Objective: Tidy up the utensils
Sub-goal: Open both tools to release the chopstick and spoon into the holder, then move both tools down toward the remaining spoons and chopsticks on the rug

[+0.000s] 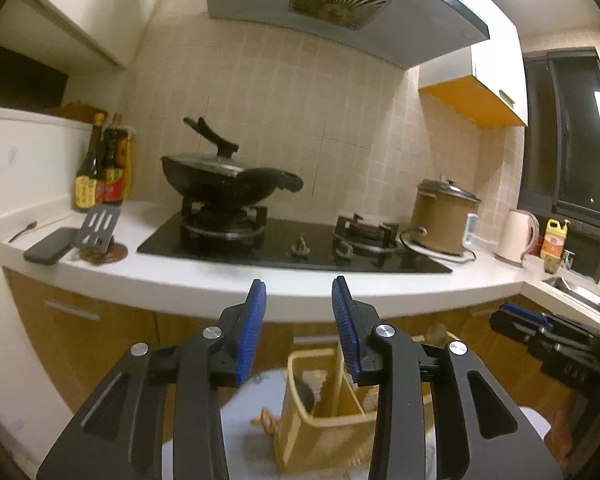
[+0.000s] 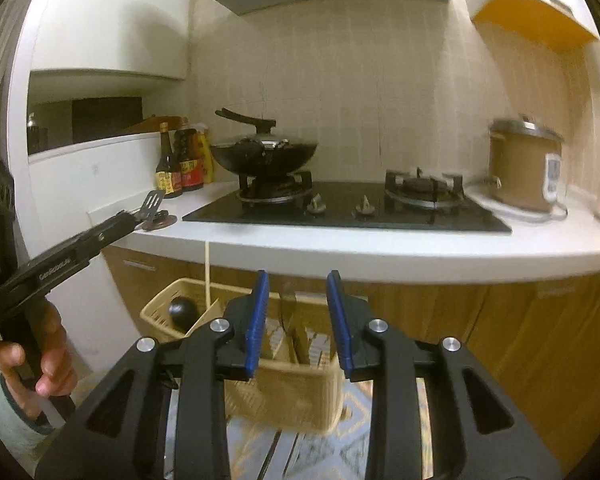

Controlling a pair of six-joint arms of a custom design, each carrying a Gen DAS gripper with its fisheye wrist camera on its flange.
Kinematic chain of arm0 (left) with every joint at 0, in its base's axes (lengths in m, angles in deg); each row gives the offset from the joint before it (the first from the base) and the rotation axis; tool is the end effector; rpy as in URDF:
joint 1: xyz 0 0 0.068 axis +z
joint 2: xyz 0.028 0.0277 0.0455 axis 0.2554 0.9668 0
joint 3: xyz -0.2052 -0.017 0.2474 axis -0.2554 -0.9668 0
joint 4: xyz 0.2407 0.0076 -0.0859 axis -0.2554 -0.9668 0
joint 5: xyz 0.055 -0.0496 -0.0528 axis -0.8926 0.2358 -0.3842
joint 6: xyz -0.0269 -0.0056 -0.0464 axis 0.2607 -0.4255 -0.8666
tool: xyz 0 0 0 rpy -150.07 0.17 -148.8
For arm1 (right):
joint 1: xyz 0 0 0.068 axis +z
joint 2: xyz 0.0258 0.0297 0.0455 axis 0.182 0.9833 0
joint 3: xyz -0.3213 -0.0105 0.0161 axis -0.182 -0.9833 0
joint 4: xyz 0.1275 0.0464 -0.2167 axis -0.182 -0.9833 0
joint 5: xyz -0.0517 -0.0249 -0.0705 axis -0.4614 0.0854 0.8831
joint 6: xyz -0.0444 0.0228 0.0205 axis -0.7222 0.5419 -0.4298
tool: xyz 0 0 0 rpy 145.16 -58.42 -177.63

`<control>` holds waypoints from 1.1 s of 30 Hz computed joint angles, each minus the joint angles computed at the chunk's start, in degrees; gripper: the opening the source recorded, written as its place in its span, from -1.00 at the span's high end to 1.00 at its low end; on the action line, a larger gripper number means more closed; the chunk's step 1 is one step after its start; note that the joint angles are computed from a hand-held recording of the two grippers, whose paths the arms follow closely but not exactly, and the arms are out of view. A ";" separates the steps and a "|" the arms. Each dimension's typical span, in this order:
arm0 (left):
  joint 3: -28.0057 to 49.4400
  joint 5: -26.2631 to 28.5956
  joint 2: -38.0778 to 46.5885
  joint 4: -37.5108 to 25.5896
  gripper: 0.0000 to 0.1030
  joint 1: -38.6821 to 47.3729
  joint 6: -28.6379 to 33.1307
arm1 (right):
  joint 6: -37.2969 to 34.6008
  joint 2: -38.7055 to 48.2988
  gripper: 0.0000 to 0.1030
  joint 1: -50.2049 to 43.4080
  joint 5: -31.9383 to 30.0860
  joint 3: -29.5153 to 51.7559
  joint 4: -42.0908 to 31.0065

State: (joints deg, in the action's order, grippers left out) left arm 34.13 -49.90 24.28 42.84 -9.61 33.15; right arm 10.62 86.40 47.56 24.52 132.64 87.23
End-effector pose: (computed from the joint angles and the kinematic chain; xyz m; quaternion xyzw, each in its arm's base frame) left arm 0.2699 -0.1031 0.3470 -0.1061 0.7740 -0.0179 0.6240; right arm 0.2856 0.2152 0.3276 -0.2316 0.7781 0.1959 0.5501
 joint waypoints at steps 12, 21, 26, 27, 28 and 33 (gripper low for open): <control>5.91 6.39 -6.88 -34.65 0.33 -3.86 -11.61 | 8.65 -7.27 0.47 -0.89 -4.03 2.25 -28.47; -1.46 27.24 -0.73 -35.68 0.17 1.87 -15.82 | 13.09 -0.21 0.47 0.02 -6.14 -0.32 -38.61; -2.38 30.39 4.08 -33.38 0.17 4.06 -15.73 | 14.12 4.30 0.47 -0.64 -9.23 0.15 -39.30; -1.63 30.43 5.28 -33.59 0.17 4.35 -15.95 | 14.35 4.69 0.47 -0.54 -9.17 0.28 -39.32; -0.85 30.25 6.80 -33.65 0.17 4.32 -16.41 | 14.60 5.35 0.47 -0.28 -8.74 0.66 -39.36; 2.45 29.35 12.23 -34.88 0.17 4.09 -16.42 | 15.81 7.22 0.47 -0.90 -10.05 0.71 -37.72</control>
State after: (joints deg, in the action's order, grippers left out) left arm 36.58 -20.55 36.51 7.97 -5.52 16.72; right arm 26.43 93.61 46.66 14.47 133.35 49.51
